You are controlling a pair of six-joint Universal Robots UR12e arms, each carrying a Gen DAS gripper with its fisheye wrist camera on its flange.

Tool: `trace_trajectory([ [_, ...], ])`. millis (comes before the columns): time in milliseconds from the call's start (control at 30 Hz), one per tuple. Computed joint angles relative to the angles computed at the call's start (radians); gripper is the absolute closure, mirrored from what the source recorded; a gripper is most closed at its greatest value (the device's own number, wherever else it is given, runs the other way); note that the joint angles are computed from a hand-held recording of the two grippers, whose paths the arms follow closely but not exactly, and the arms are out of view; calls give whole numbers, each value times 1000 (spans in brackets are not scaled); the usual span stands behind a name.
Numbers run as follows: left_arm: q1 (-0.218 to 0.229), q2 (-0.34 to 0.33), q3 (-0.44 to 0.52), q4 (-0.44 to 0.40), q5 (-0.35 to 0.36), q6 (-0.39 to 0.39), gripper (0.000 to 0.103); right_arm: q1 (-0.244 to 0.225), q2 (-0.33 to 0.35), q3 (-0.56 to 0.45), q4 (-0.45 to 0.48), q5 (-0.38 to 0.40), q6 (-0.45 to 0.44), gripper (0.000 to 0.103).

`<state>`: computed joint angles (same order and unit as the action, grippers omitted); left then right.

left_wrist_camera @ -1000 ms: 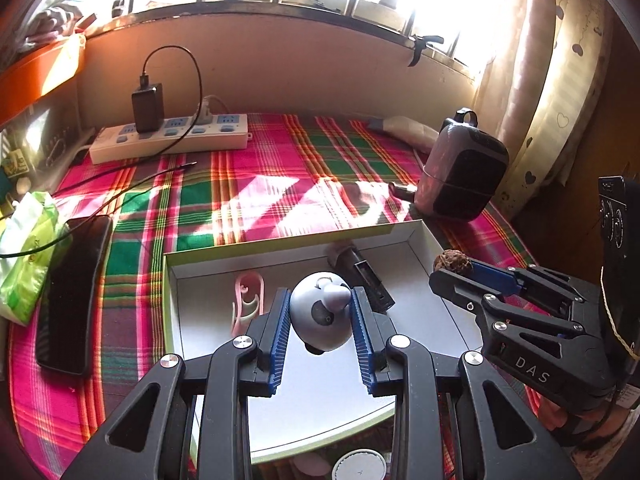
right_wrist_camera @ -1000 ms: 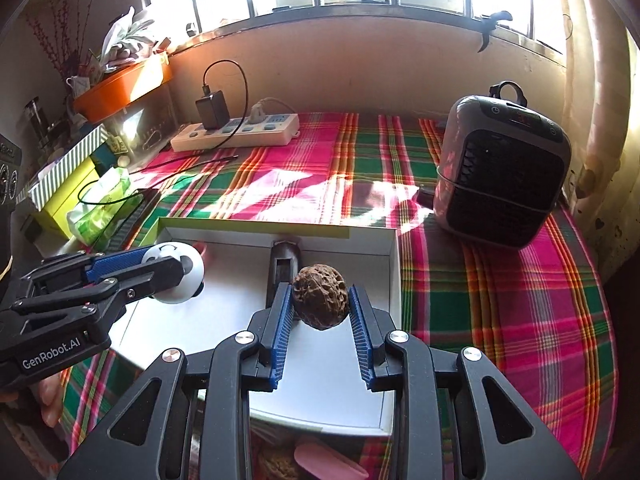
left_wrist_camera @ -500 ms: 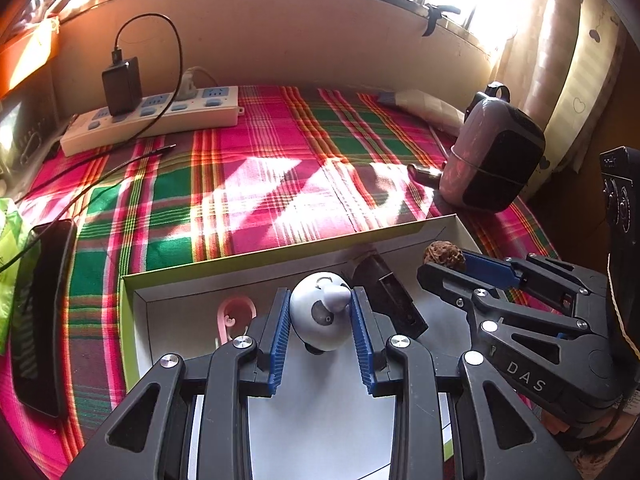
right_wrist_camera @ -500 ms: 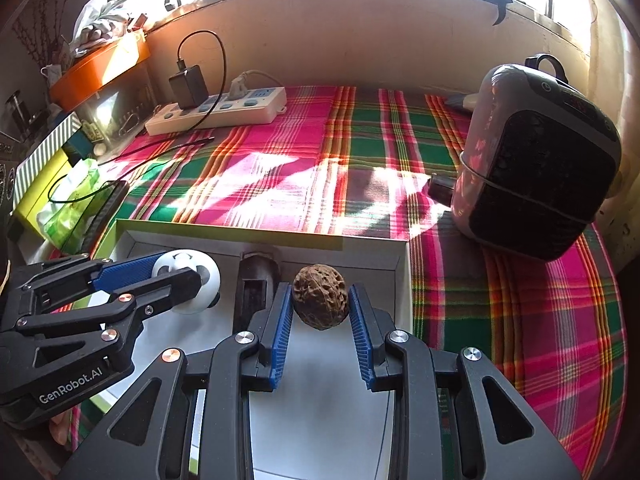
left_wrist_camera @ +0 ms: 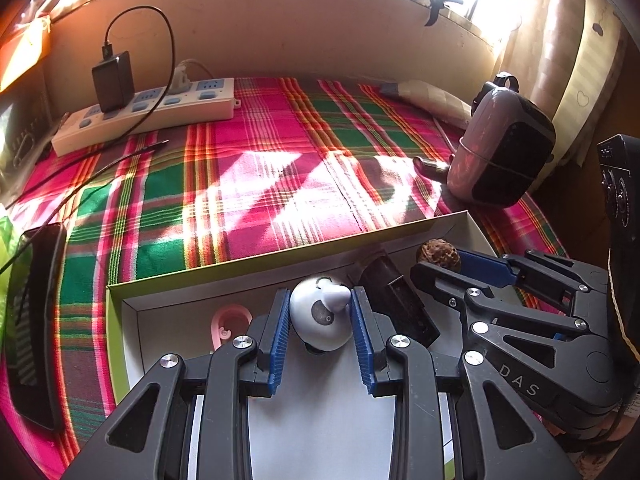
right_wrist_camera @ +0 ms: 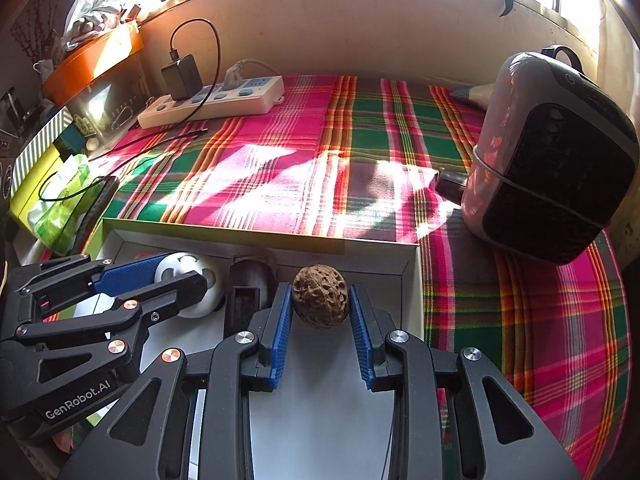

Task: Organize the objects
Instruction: 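Lift and carry white dome and walnut with both grippers into the box, then lower dome and walnut into the box and open both grippers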

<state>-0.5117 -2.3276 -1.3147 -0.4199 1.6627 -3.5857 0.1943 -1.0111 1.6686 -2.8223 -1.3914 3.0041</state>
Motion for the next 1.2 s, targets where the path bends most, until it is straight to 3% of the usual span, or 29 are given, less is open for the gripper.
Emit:
trace_trajectory([
  [933,1,-2,3,-8,6,-1,72,1,4,-6,16,4,28,72],
  [1033,0,-1,0,-4,9,-4,72,0,2,-1,5,3,32,64],
  [1200,-2,2,-3,-4,14,-7,69,-1,-1,3,1,4,36,61],
])
